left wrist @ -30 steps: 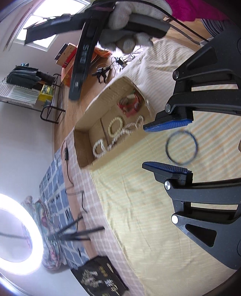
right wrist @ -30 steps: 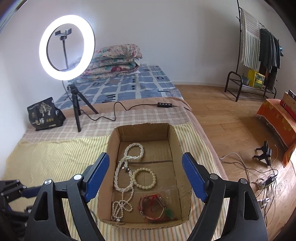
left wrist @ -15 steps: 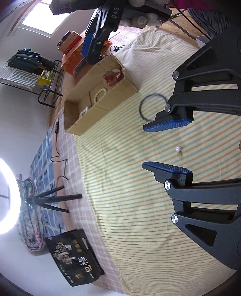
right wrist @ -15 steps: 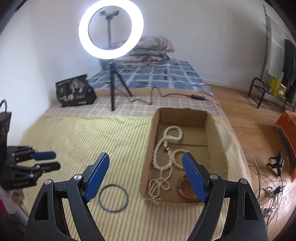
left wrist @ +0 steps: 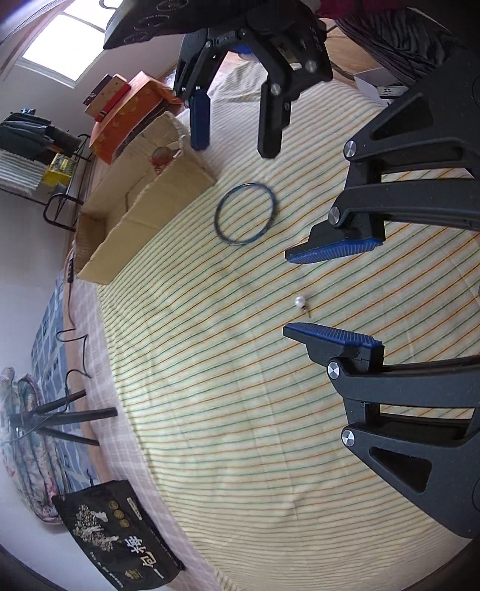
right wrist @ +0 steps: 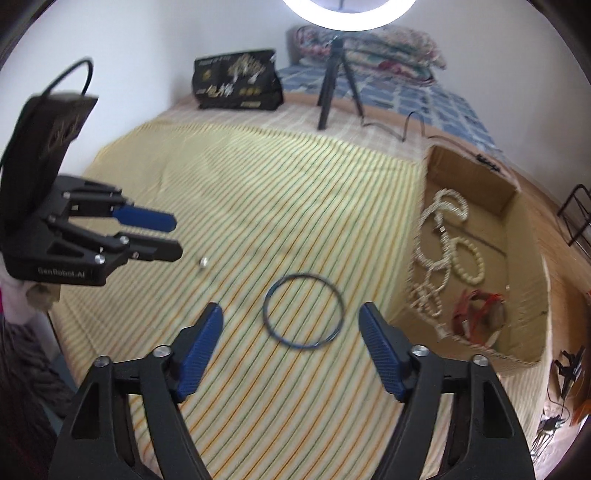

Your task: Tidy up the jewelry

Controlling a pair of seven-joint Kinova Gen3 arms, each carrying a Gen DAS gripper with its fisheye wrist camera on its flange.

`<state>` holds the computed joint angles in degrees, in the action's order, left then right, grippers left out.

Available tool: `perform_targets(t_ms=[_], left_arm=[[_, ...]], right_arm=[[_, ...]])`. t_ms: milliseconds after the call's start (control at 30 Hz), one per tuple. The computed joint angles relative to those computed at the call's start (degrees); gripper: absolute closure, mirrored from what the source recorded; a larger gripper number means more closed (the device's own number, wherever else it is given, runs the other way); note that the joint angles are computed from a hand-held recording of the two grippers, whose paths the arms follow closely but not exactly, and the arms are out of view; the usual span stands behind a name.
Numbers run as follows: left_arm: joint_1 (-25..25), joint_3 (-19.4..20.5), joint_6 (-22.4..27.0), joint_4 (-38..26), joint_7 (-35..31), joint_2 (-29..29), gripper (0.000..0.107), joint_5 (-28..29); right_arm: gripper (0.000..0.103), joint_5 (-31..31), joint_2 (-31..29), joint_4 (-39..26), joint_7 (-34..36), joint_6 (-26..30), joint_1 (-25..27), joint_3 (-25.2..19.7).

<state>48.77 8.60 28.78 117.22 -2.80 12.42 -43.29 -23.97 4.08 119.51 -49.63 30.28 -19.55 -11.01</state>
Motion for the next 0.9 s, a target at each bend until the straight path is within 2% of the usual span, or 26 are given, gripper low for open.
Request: perform_targets(t_ms=[167,367,900], left_arm=[[0.00,0.30,-0.08,-0.96,-3.34,2.24,0.074,1.70],[0.93,-0.76,1.04,-2.63,-7.37,4.59,0.074,3.77],[1.39,-4.53,-1.32,-3.16,-12.41,6.79,0.075,6.62]], right_arm=[[0.054,1.62,2.85,-0.85,0.26,2.16,-0.62,-0.79],[0.068,2.98,5.89,-2.19,0.16,3.50,-0.89,-1.71],[0.077,6.17,9.32,-3.91,-3.11,3.31,-1.44,-2.40]])
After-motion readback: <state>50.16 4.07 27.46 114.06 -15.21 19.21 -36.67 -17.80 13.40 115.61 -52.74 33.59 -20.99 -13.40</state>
